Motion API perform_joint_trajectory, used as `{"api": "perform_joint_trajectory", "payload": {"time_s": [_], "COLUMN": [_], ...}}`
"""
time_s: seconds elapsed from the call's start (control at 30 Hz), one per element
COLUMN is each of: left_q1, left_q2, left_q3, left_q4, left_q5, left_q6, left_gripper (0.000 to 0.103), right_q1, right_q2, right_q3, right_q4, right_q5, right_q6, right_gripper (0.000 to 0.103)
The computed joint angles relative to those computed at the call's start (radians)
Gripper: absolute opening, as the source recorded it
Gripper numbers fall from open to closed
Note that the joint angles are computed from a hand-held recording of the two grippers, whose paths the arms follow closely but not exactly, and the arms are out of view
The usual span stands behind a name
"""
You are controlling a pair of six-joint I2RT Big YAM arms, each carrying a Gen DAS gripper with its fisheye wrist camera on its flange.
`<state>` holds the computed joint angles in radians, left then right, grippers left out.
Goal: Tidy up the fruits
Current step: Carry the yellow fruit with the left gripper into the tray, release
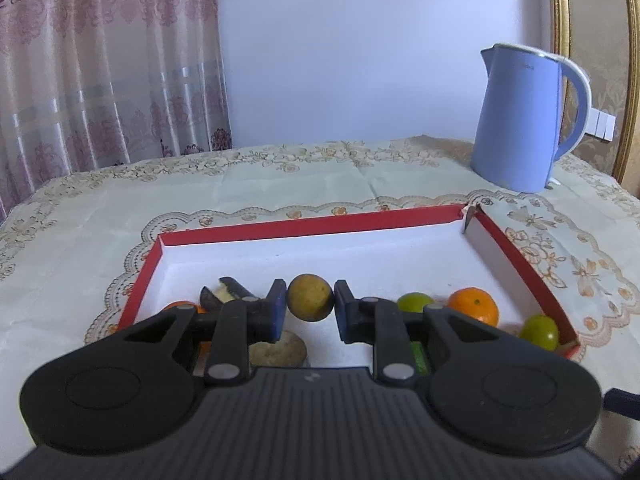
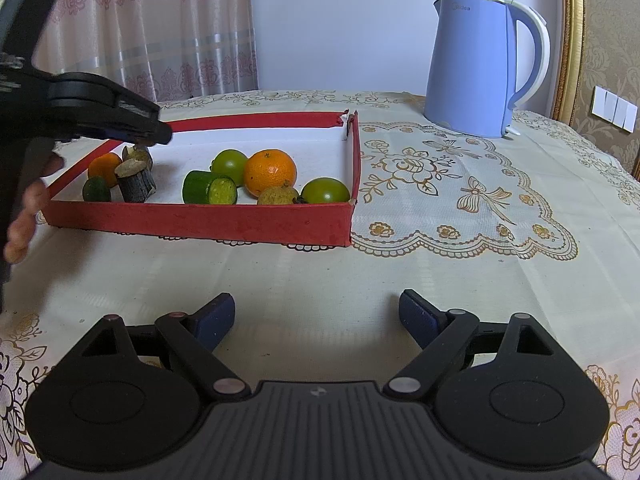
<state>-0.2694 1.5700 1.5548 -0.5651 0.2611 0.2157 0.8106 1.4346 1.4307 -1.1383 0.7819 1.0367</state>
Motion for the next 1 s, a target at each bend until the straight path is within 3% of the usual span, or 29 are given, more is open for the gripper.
{"api": "perform_joint_trajectory", "payload": {"time_s": [0.33,0.43,0.47,0.53,0.6,0.73,0.9,1.0], "left_q1": [-0.014,-0.018,-0.018,-0.016,-0.011,0.004,0.030,0.047], "left_q2": [0.066,0.060,0.058,0.052,0.038,-0.011,-0.132,-0.204], "left_q3": [0.051,0.037,0.034,0.028,0.015,-0.034,-0.166,-0.231], "left_q4": [-0.044,-0.024,-0.024,-0.021,-0.013,0.011,0.097,0.110], "left_q5": [-0.046,-0.060,-0.057,-0.054,-0.049,-0.051,-0.059,-0.039], "left_q6": [0.002,0.012,0.015,0.011,0.005,-0.004,-0.013,-0.021], "left_gripper": [0.023,0.025,0.027,0.043,0.053,0.066,0.084,0.091], "right_q1": [0.000,-0.001,-0.001,-0.001,-0.001,-0.001,-0.001,-0.001], "right_q2": [0.001,0.001,0.002,0.002,0.002,0.002,0.002,0.002], "right_q3": [0.000,0.001,0.001,0.002,0.002,0.001,0.001,0.001], "right_q4": [0.001,0.001,0.001,0.001,0.001,0.001,0.002,0.002], "right_q5": [0.000,-0.001,-0.001,-0.001,-0.001,-0.002,-0.002,-0.002], "right_q6": [-0.001,-0.001,-0.001,-0.002,-0.002,-0.002,-0.003,-0.003], "right_gripper": [0.090,0.090,0.090,0.091,0.091,0.091,0.091,0.092]}}
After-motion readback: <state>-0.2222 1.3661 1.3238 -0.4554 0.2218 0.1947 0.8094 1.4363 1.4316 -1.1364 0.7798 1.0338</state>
